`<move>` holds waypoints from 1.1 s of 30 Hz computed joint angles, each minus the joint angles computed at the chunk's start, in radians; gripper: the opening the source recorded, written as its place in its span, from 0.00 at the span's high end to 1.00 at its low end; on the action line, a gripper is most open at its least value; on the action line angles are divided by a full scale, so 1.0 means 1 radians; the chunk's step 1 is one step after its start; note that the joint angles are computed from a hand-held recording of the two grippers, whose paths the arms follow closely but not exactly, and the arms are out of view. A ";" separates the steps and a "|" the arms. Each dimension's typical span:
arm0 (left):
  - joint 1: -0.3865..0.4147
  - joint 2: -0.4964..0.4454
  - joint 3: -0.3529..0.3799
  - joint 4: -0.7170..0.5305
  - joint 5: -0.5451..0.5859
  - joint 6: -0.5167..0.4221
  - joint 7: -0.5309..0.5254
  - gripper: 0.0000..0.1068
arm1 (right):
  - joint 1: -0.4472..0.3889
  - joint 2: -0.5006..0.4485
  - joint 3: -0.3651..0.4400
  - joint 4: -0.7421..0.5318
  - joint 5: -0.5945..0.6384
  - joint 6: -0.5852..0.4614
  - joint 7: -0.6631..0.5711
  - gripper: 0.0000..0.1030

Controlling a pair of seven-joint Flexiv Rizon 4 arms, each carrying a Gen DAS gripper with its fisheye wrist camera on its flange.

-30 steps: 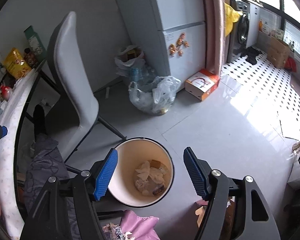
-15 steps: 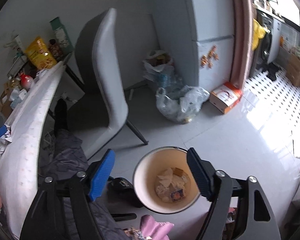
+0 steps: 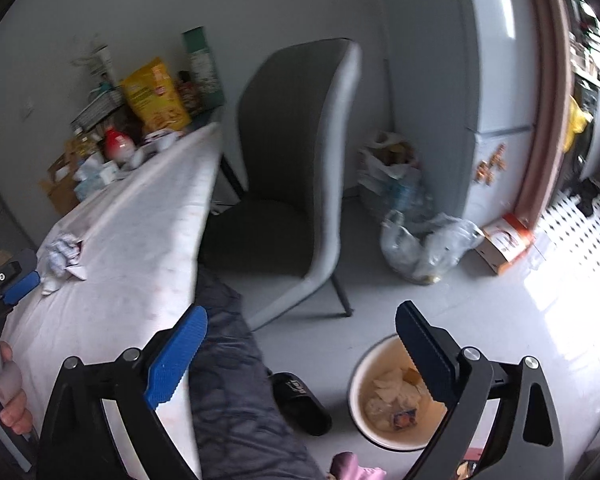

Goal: Collect trash
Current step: 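Swing both open grippers back from the bucket over the table, then grasp the white plastic bag with the left gripper while the right grasps the red-and-white paper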

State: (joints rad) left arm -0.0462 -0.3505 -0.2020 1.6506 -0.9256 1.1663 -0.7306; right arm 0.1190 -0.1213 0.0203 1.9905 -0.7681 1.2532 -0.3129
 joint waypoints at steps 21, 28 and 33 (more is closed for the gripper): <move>0.122 0.005 0.053 0.031 -0.244 0.039 0.051 0.09 | 0.193 -0.256 0.053 -0.402 0.252 -0.110 -0.364 0.30; 0.146 -0.011 0.072 0.024 -0.209 0.041 0.004 0.20 | 0.229 -0.372 0.091 -0.592 0.388 -0.184 -0.547 0.43; 0.170 -0.037 0.071 -0.009 -0.167 0.016 -0.039 0.29 | 0.255 -0.433 0.094 -0.698 0.447 -0.215 -0.636 0.48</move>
State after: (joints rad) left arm 0.1233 -0.3873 -0.1306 1.6419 -1.0930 1.1822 -0.7694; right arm 0.3743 -0.5544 0.1143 1.2925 -0.3208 1.0385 -0.9489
